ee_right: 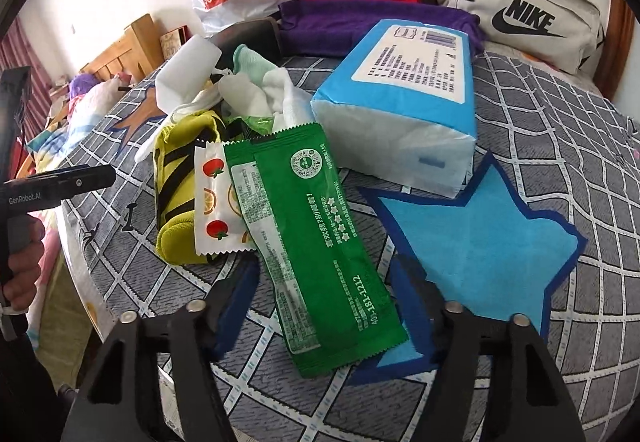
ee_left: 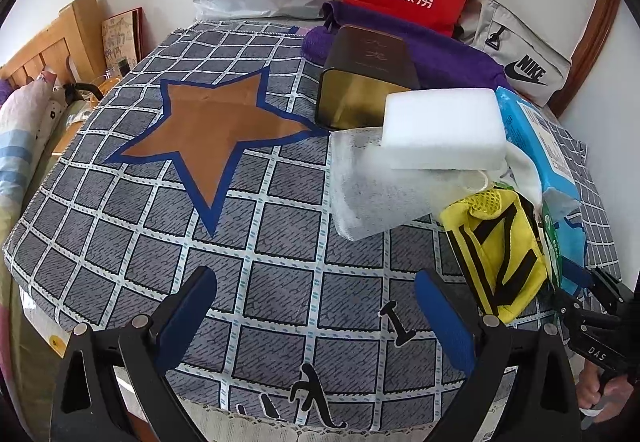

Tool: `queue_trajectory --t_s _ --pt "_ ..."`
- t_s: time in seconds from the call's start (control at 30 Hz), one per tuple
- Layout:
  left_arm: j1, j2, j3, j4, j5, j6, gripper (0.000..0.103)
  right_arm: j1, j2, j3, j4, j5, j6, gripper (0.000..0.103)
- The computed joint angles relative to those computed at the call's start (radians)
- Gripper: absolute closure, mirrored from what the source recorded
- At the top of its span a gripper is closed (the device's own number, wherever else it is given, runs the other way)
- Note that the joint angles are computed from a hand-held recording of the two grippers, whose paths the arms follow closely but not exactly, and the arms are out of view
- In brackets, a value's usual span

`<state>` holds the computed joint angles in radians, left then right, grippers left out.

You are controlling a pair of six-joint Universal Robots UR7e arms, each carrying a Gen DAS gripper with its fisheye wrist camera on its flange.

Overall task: Organize soft objects
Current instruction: 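Move the right gripper to the green packet while the left gripper approaches the white sponge block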

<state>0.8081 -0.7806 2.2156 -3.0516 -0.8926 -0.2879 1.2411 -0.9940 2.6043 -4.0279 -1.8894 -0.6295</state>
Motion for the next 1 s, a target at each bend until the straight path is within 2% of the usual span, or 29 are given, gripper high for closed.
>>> queue_trajectory --t_s 0.03,0.07,0.2,0.33,0.4,0.43,0.5,0.53,0.67,0.73,0.87,0.93,1.0 --pt "0.002 0.0 -0.002 0.0 -0.003 0.003 0.004 0.002 0.008 0.001 -0.019 -0.001 -0.012 0.044" --pt "0.003 0.001 -0.004 0.001 -0.005 0.006 0.004 0.0 0.008 0.004 -0.025 0.005 -0.024 0.052" --pt "0.006 0.008 -0.015 -0.014 -0.016 0.024 0.004 -0.024 -0.014 0.039 -0.05 0.065 -0.035 0.057" --pt "0.011 0.022 -0.032 -0.024 -0.03 0.044 0.004 -0.037 -0.029 0.072 -0.095 0.077 -0.037 0.059" --pt "0.013 0.025 -0.038 -0.031 -0.044 0.048 0.004 -0.047 -0.041 0.091 -0.118 0.081 -0.025 0.065" --pt "0.015 0.026 -0.04 -0.038 -0.057 0.054 0.004 -0.055 -0.053 0.101 -0.12 0.085 -0.015 0.065" --pt "0.017 0.027 -0.048 -0.056 -0.09 0.069 0.004 -0.078 -0.07 0.117 -0.129 0.104 0.007 0.074" --pt "0.016 0.03 -0.053 -0.064 -0.102 0.075 0.004 -0.092 -0.079 0.125 -0.121 0.117 0.011 0.075" --pt "0.008 0.043 -0.08 -0.092 -0.134 0.105 0.003 -0.101 -0.061 0.114 -0.115 0.08 -0.01 0.074" --pt "0.006 0.052 -0.095 -0.095 -0.147 0.112 0.003 -0.113 -0.058 0.113 -0.115 0.088 -0.016 0.073" --pt "0.012 0.072 -0.129 -0.077 -0.153 0.109 0.002 -0.111 -0.074 0.101 -0.093 0.086 0.007 0.072" --pt "0.019 0.076 -0.143 -0.066 -0.164 0.104 0.002 -0.105 -0.09 0.095 -0.068 0.077 0.024 0.063" --pt "0.028 0.078 -0.157 -0.055 -0.184 0.099 0.002 -0.102 -0.105 0.091 -0.053 0.08 0.034 0.045"
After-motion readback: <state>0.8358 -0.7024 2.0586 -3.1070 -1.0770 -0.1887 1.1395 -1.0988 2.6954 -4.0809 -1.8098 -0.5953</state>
